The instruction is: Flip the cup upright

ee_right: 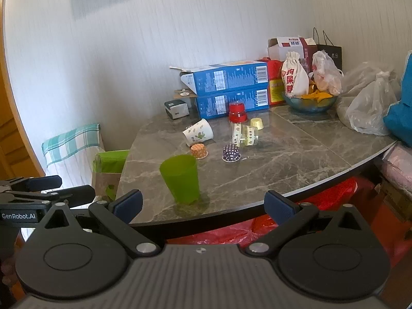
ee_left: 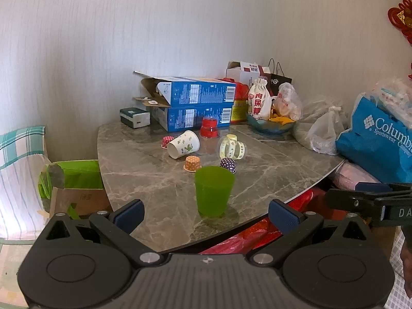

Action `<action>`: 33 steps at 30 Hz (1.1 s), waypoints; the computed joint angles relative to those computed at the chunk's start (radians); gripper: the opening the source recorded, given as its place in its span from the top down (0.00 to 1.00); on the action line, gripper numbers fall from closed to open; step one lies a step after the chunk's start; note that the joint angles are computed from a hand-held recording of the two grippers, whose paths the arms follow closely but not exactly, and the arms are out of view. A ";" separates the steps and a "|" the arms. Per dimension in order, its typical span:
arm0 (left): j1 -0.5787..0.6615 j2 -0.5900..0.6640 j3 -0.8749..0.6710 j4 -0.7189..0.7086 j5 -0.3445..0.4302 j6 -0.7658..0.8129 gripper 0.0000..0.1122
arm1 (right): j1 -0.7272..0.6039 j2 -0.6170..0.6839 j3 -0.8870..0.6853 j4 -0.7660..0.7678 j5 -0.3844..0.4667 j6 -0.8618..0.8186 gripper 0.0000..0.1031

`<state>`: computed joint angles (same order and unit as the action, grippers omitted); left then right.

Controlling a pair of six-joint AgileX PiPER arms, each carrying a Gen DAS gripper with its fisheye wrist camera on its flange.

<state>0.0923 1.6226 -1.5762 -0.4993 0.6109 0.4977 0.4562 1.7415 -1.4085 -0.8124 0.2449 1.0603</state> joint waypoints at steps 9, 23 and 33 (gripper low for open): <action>-0.003 -0.002 0.002 -0.001 -0.004 -0.002 0.08 | 0.002 0.005 -0.008 0.042 -0.003 -0.056 0.01; -0.014 0.011 -0.007 0.002 0.002 0.002 0.08 | -0.003 0.000 0.001 0.047 -0.009 -0.067 0.01; -0.022 0.018 -0.012 0.021 -0.007 -0.022 0.08 | -0.007 -0.003 0.009 0.056 -0.021 -0.081 0.01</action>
